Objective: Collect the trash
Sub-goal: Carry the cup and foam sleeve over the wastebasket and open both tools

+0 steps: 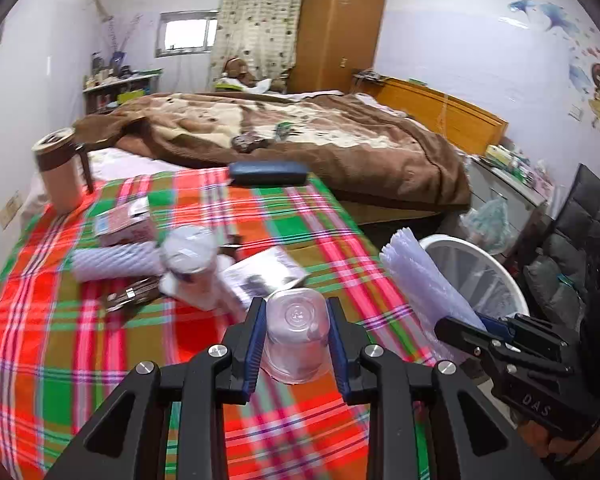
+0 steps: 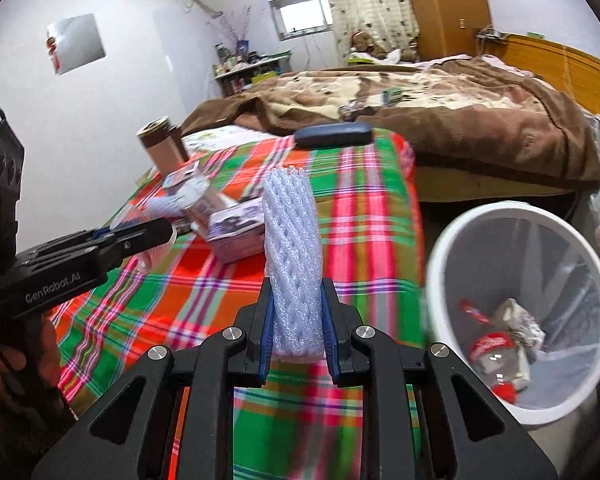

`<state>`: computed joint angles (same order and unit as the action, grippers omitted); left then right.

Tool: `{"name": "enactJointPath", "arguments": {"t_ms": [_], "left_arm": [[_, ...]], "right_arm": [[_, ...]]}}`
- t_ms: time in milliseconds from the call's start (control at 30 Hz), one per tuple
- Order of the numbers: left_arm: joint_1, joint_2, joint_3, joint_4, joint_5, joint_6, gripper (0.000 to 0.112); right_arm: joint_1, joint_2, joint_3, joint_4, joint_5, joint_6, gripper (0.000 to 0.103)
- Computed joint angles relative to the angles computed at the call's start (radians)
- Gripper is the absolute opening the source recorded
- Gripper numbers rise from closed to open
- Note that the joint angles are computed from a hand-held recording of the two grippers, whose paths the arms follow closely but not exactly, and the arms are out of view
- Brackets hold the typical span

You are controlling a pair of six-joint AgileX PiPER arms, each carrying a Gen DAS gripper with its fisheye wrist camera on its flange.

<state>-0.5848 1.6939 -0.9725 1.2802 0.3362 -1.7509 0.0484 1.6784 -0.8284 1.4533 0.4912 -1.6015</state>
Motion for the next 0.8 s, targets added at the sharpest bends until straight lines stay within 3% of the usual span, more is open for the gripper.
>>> {"name": "enactJointPath", "arguments": {"t_ms": [400,800], "left_arm": [[-0.085,0.16,-0.244,-0.227,-0.012,0.291,0.03],[-0.133,0.345,-0.537,-0.615,0.003,0.721,0.03]], "right_arm": [[-0.138,-0.002,-0.021,-0.014,-0.006,0.019,0.022],[-0.24,0.057,-0.082,-0.085,-0.059,0.103,0.022]]}}
